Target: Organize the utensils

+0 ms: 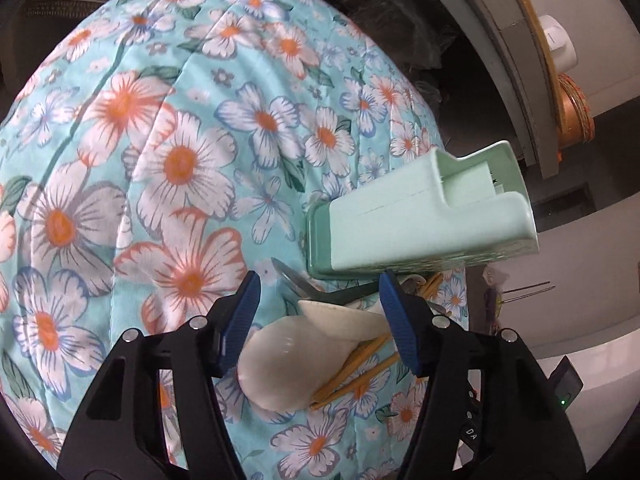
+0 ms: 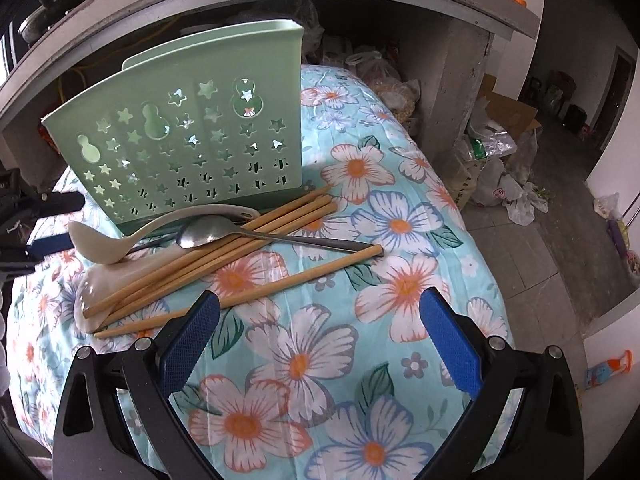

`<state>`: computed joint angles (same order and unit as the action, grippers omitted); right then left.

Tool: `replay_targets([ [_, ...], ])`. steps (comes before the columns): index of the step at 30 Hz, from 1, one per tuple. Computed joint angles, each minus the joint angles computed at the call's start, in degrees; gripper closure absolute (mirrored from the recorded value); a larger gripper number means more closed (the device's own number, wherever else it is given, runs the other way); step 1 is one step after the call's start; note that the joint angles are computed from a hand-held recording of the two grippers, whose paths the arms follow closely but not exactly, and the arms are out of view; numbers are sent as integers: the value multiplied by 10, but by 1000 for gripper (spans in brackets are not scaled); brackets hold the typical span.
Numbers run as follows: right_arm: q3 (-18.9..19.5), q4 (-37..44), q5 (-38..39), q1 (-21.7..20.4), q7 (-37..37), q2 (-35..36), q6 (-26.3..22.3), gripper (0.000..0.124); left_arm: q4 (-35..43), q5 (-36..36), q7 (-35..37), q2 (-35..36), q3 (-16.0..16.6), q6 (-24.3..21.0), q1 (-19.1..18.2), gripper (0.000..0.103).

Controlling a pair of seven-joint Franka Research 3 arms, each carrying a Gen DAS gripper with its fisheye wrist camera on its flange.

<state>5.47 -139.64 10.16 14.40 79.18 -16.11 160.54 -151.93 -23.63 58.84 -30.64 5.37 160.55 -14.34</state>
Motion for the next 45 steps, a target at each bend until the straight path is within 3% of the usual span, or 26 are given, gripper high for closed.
replay_targets([
  [3, -5, 7, 12, 6, -8, 9, -4, 26, 4, -26, 21, 4, 17, -16, -24, 49],
  [6, -15, 10, 35, 15, -26, 13, -9, 26, 1, -46, 30, -6, 13, -33, -31, 54],
  [8, -20, 10, 53, 21, -42, 13, -12, 26, 0, -51, 29, -12, 6, -44, -29, 63],
  [12, -30, 11, 89, 29, -74, 11, -15, 26, 7, -25, 3, -15, -23, -67, -4, 75],
  [15, -39, 5, 118, 31, -97, 4, -11, 26, 18, -3, -27, -7, -40, -85, 12, 77],
  [22, -63, -19, 182, 27, -141, -22, 6, 26, 40, 112, -112, 5, -104, -114, 58, 97],
  [26, -80, -41, 219, 34, -184, -47, 20, 26, 41, 193, -170, -7, -138, -135, 74, 97],
  [31, -93, -66, 256, 42, -220, -79, 33, 26, 33, 216, -201, -14, -131, -137, 54, 95],
  [38, -111, -89, 291, 64, -266, -109, 59, 26, 18, 275, -235, -24, -147, -121, 59, 96],
  [45, -137, -89, 321, 122, -355, -115, 115, 26, -25, 323, -246, -88, -147, -102, 59, 98],
])
